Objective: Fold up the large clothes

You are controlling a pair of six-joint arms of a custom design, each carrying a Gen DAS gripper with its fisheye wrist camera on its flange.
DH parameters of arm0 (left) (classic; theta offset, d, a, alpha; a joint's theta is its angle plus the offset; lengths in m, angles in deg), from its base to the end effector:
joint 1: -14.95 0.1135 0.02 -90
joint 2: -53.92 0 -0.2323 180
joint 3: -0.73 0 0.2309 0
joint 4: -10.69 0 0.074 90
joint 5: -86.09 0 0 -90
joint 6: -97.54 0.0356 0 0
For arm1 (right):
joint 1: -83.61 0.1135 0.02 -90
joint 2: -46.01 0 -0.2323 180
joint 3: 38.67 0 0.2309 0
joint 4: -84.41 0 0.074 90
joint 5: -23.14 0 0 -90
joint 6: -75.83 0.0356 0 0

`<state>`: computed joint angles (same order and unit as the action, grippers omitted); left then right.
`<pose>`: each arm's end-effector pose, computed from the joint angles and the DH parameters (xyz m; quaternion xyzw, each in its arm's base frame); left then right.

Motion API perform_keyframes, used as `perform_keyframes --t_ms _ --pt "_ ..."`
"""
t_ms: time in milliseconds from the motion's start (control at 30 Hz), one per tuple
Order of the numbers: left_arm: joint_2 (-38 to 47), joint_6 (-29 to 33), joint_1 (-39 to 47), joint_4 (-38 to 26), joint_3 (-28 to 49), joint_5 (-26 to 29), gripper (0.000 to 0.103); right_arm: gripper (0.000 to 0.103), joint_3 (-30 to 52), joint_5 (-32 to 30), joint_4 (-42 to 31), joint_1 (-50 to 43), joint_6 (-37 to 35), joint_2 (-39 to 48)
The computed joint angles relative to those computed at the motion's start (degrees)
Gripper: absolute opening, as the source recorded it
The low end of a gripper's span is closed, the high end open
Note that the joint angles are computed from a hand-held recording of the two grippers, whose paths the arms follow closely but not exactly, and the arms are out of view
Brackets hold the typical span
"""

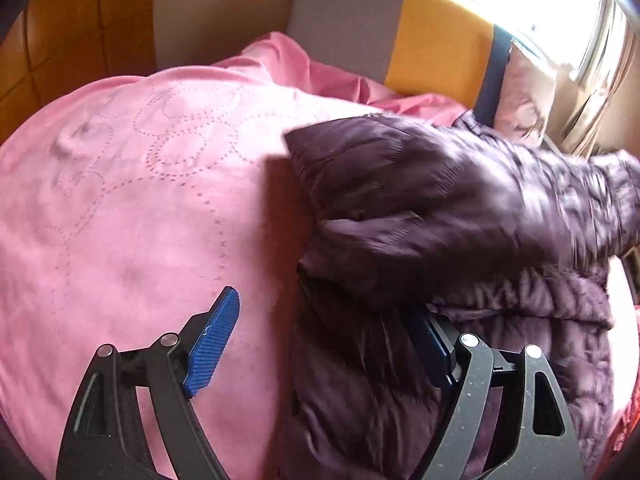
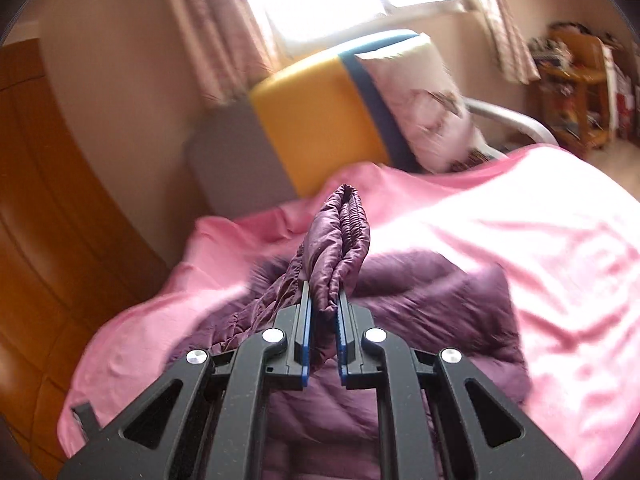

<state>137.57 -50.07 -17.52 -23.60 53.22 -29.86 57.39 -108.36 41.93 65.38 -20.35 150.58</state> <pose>0.2074 -0.1135 0.1285 -0.2538 0.9190 0.0084 0.3016 0.3590 -0.0934 0.2259 -0.0251 0.8890 0.2604 0.3758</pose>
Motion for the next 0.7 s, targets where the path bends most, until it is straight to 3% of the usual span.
perform_keyframes --t_ms 233,367,467,567,700 --pt "3.2 -1.8 0.9 3.3 -1.4 2.4 0.081 0.009 -0.8 3.7 -1.4 -4.3 -4.2 9.7" --pt "-2.6 -3.0 -1.1 0.2 -3.1 1.3 0.081 0.009 1.9 3.7 -2.0 -5.5 -6.0 14.3" --pt "-9.4 -3.9 -5.4 -4.8 -3.6 -4.3 0.081 0.010 1.0 4.3 -1.5 -5.9 -8.2 13.4" --pt "-13.4 -0.5 -7.6 -5.2 -2.2 -8.6 0.082 0.010 -0.2 4.8 -0.8 -6.0 -9.0 12.6" --pt "-6.3 7.6 -6.1 -0.1 2.9 -7.0 0.082 0.009 -2.2 7.5 0.5 -4.9 -8.5 11.9"
